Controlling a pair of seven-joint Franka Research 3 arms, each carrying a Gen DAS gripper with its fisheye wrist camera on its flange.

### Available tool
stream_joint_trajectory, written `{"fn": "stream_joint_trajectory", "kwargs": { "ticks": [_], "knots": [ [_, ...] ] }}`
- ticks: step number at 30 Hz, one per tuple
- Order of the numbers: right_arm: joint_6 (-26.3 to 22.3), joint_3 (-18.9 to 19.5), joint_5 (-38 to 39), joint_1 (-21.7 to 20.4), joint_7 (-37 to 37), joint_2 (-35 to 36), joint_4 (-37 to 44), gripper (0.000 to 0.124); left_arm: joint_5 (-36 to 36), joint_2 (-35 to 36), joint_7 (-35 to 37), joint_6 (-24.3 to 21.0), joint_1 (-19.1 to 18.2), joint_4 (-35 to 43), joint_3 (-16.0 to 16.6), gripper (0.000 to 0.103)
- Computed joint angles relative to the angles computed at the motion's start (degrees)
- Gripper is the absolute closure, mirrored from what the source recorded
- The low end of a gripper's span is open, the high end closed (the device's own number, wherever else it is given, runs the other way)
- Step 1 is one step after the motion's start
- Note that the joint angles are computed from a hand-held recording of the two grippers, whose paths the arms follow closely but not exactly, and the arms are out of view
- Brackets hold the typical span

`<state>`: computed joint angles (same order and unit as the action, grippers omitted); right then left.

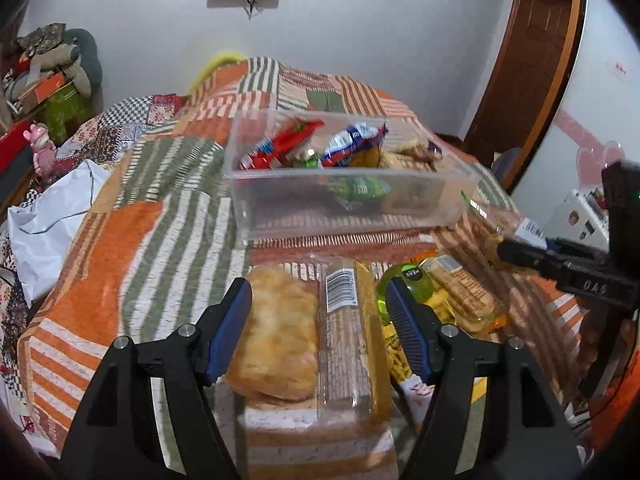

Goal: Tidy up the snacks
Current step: 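Carry the cracker pack with the left gripper while the right gripper carries the bread bag over the box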

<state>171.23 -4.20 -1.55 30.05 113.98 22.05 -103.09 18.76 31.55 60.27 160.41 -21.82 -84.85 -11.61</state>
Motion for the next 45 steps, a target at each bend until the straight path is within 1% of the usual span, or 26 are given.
{"fn": "stream_joint_trajectory", "kwargs": {
  "ticks": [2,4,6,8,10,12,13,14,15,16,17,20,23,29,33,37,42,45],
  "knots": [
    [0.0,-0.2,-0.3,0.3,0.2,-0.1,-0.2,0.071,0.5,-0.9,-1.3,0.5,-0.2,-0.9,0.9,0.035],
    [0.1,0.0,-0.3,0.3,0.0,-0.3,-0.4,0.071,1.5,-1.1,-3.1,-0.3,-0.6,-1.1,2.3,0.035],
    [0.2,-0.3,-0.7,0.6,0.2,-0.6,-0.6,0.071,0.9,-0.6,-3.1,-1.9,0.2,-0.7,1.7,0.035],
    [0.4,-0.3,-0.8,0.7,0.3,-0.8,-0.8,0.071,0.7,0.0,-3.8,-3.5,0.5,-0.6,1.8,0.035],
    [0.5,-0.2,-0.8,0.7,0.2,-0.9,-0.8,0.071,0.1,0.9,-3.3,-4.8,1.1,-0.1,1.2,0.035],
    [0.5,0.0,-0.6,0.6,0.1,-0.8,-0.7,0.071,-1.6,1.9,-1.7,-5.2,2.4,0.2,-0.4,0.035],
    [0.4,0.0,-0.6,0.6,0.2,-0.7,-0.5,0.071,-3.3,2.5,0.0,-5.3,3.5,0.3,-1.8,0.038],
    [0.3,0.1,-0.5,0.5,0.1,-0.4,-0.2,0.071,-3.9,3.0,0.4,-5.5,3.6,0.7,-1.9,0.044],
    [0.2,-0.2,-0.6,0.9,0.5,-0.4,-0.1,0.071,-3.5,3.1,-0.2,-5.5,2.9,0.8,-1.1,0.046],
    [0.2,-0.3,-0.7,1.0,0.7,-0.3,-0.1,0.071,-2.9,3.2,-0.7,-5.3,2.3,0.9,-0.3,0.055],
    [0.2,-0.3,-0.7,1.0,0.9,-0.1,0.3,0.071,-2.7,3.4,-0.6,-5.1,2.2,1.2,-0.1,0.056],
    [0.6,-0.5,-0.7,1.2,1.3,0.0,0.4,0.071,-3.9,3.5,0.7,-3.8,3.1,0.9,-1.1,0.057],
    [0.8,-1.3,-1.3,1.9,1.9,0.3,1.1,0.071,-1.9,2.9,-1.0,-3.0,1.4,0.7,1.0,0.057],
    [2.2,-3.7,-3.3,3.9,3.9,1.0,2.8,0.071,-0.7,2.3,-1.6,-1.3,1.3,1.5,1.3,0.057],
    [2.5,-4.3,-3.8,4.3,4.0,2.1,5.0,0.071,0.3,2.6,-1.5,-0.8,0.9,3.8,1.6,0.057],
    [2.6,-5.3,-4.2,4.8,4.4,3.0,7.0,0.071,0.9,4.0,-0.7,-1.2,0.4,7.6,1.8,0.057],
    [2.8,-6.2,-4.1,5.0,4.6,4.6,9.8,0.071,-0.9,8.0,2.8,-3.4,0.6,15.6,0.4,0.057],
    [2.7,-6.4,-3.8,4.8,4.4,5.7,11.9,0.071,-1.0,11.1,4.0,-5.4,-0.7,21.2,1.2,0.057]
  ]
}}
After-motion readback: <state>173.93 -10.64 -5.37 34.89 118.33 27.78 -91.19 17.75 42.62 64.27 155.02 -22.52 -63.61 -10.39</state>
